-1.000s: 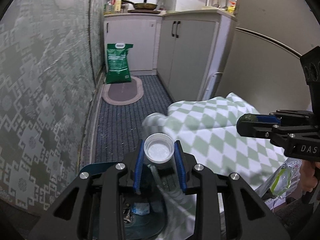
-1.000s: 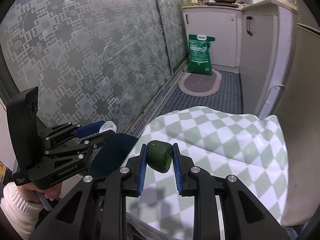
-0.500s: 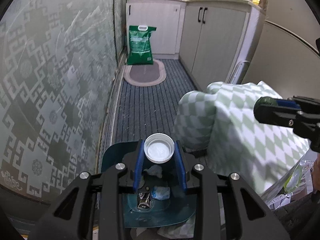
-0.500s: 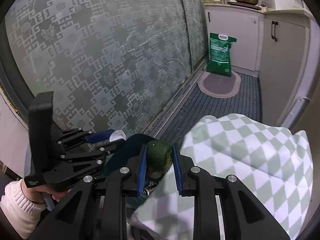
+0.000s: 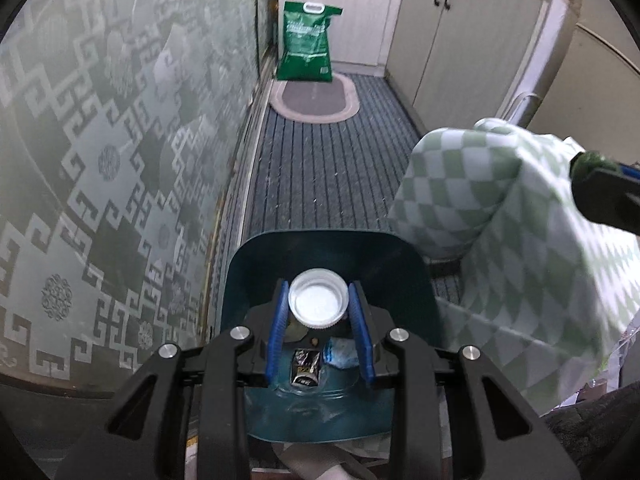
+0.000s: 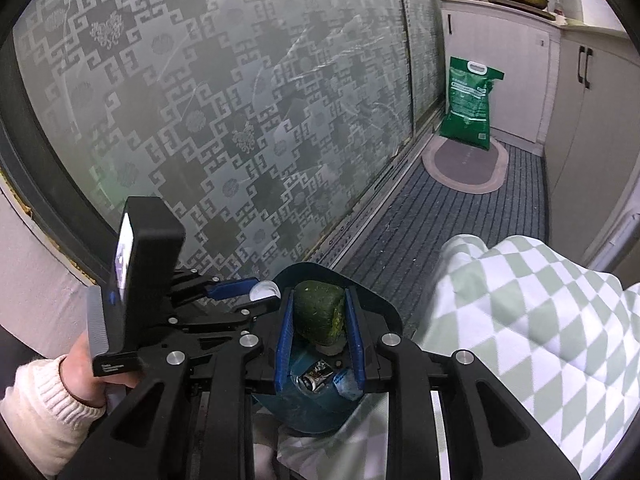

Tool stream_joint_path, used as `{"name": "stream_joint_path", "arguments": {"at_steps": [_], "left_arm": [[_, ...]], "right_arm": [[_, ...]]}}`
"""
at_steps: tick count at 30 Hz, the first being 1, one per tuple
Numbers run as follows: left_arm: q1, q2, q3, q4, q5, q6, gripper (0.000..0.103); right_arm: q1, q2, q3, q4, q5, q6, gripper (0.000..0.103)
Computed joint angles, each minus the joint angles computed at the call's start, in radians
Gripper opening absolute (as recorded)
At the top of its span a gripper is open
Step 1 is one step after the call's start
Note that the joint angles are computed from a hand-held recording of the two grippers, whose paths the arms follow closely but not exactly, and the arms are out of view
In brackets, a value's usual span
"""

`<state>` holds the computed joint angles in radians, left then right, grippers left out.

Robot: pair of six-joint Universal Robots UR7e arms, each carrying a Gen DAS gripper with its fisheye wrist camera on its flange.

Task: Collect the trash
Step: 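Drop the white cap into the bin with the left gripper while the right drops the lime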

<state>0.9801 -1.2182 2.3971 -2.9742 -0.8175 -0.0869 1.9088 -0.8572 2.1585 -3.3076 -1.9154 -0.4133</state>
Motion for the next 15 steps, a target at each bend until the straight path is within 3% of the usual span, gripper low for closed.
{"name": "stream_joint_path", "arguments": {"at_steps": [7,15], "left_arm": [[0.015,-0.008,0.008,-0.023,0.024,0.023,0.034],[-0.021,-0.071,0.047,-0.121,0.050,0.046,0.037]], "right_arm": [[0.008,0.043,-0.043,0.061,-0.048,0.021,0.025],[0.019,0.099,-0.092,0.127,-0.093,0.030,0.024]]}}
